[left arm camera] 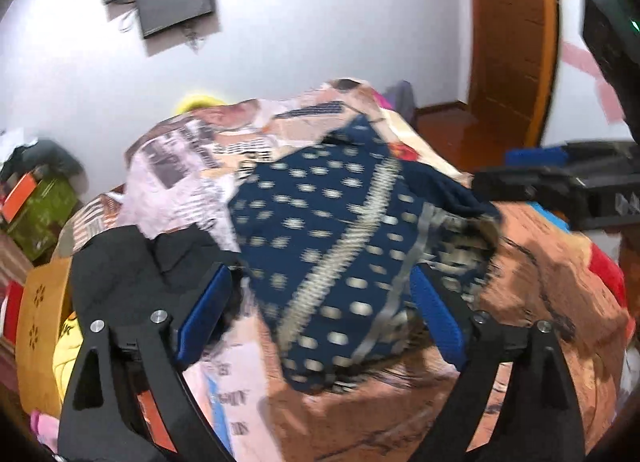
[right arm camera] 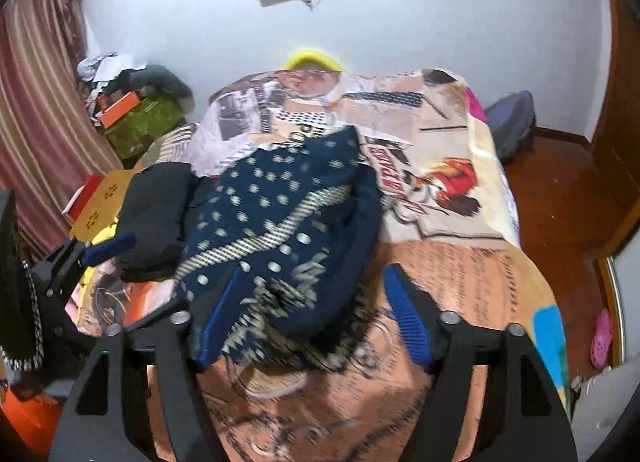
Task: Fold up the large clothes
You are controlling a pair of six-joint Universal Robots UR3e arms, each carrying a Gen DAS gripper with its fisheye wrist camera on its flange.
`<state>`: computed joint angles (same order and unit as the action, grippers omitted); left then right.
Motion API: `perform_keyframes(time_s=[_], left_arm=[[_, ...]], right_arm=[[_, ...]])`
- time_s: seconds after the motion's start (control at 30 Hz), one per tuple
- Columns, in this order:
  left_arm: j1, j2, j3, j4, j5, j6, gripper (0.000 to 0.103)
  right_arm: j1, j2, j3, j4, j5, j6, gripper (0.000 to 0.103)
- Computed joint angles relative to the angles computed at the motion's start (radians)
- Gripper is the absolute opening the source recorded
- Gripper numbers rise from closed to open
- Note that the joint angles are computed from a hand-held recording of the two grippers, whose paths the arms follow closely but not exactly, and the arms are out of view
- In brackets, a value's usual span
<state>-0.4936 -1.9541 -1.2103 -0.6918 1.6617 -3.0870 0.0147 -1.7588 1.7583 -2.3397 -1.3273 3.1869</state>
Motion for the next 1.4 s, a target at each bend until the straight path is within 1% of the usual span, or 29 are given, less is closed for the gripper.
perform_keyframes(time_s=[0.07,0.13,0.2,0.27,0.3,0.4,0.47,0.5,0.57,0.63,0.8,0.87,1.0,1.1,1.23,1.27,1.33,1.4], left_arm=[[0.03,-0.023,0.02,-0.026,-0.009,-0.022,0.091],[0.061,-0.043,0.03,-0.064,-0.042,-0.053,0.091],[0.101,-0.055,0.012,-0.078,-0.112,-0.102,0.091],[0.151,-0.04,-0.049,-0.06,-0.211,-0.159,0.091],[0.166,-0.035,-0.073,-0.05,-0.239,-0.176,0.091],[0.191,-0.008,-0.164,0.013,-0.281,-0.2,0.091],[0.192,0.003,-0.204,0.037,-0.288,-0.194,0.092],[0.184,0.004,-0.211,0.031,-0.275,-0.181,0.092],[0.158,-0.002,-0.214,0.019,-0.218,-0.15,0.092],[0.147,0.009,-0.233,0.02,-0.195,-0.124,0.092],[0.142,0.085,-0.284,0.027,-0.166,-0.087,0.091],[0.145,0.107,-0.277,0.026,-0.16,-0.085,0.092],[0.159,0.103,-0.211,0.028,-0.142,-0.083,0.092],[0.164,0.052,-0.114,0.001,-0.126,-0.078,0.092],[0.204,-0.041,0.033,-0.085,-0.228,-0.102,0.092],[0.22,-0.088,0.099,-0.132,-0.27,-0.117,0.092],[0.238,-0.16,0.199,-0.205,-0.323,-0.14,0.092],[0.266,-0.242,0.297,-0.28,-0.405,-0.164,0.092]], right_arm=[[0.029,0.047,-0.016,-0.036,-0.009,0.011,0.073],[0.058,0.103,-0.045,-0.036,-0.031,0.015,0.073],[0.07,0.138,-0.05,-0.035,-0.046,0.017,0.073],[0.063,0.15,-0.032,-0.032,-0.052,0.016,0.073],[0.059,0.148,-0.024,-0.027,-0.058,0.016,0.073],[0.025,0.122,0.036,-0.007,-0.075,-0.002,0.073],[-0.015,0.083,0.087,0.017,-0.06,-0.034,0.074],[-0.042,0.056,0.12,0.028,-0.037,-0.056,0.075],[-0.067,0.021,0.156,0.039,-0.022,-0.068,0.077],[-0.085,-0.01,0.171,0.067,-0.005,-0.077,0.077],[-0.044,-0.022,0.099,0.124,-0.039,-0.079,0.077],[-0.029,-0.022,0.066,0.128,-0.036,-0.092,0.077],[-0.01,0.013,0.007,0.09,-0.019,-0.106,0.077],[-0.001,0.092,-0.054,0.057,-0.018,-0.087,0.077],[-0.025,0.211,-0.139,0.063,0.028,-0.045,0.077],[-0.026,0.239,-0.161,0.075,0.029,-0.037,0.077],[-0.037,0.3,-0.211,0.116,0.053,-0.039,0.077],[-0.055,0.338,-0.234,0.149,0.08,-0.039,0.077]])
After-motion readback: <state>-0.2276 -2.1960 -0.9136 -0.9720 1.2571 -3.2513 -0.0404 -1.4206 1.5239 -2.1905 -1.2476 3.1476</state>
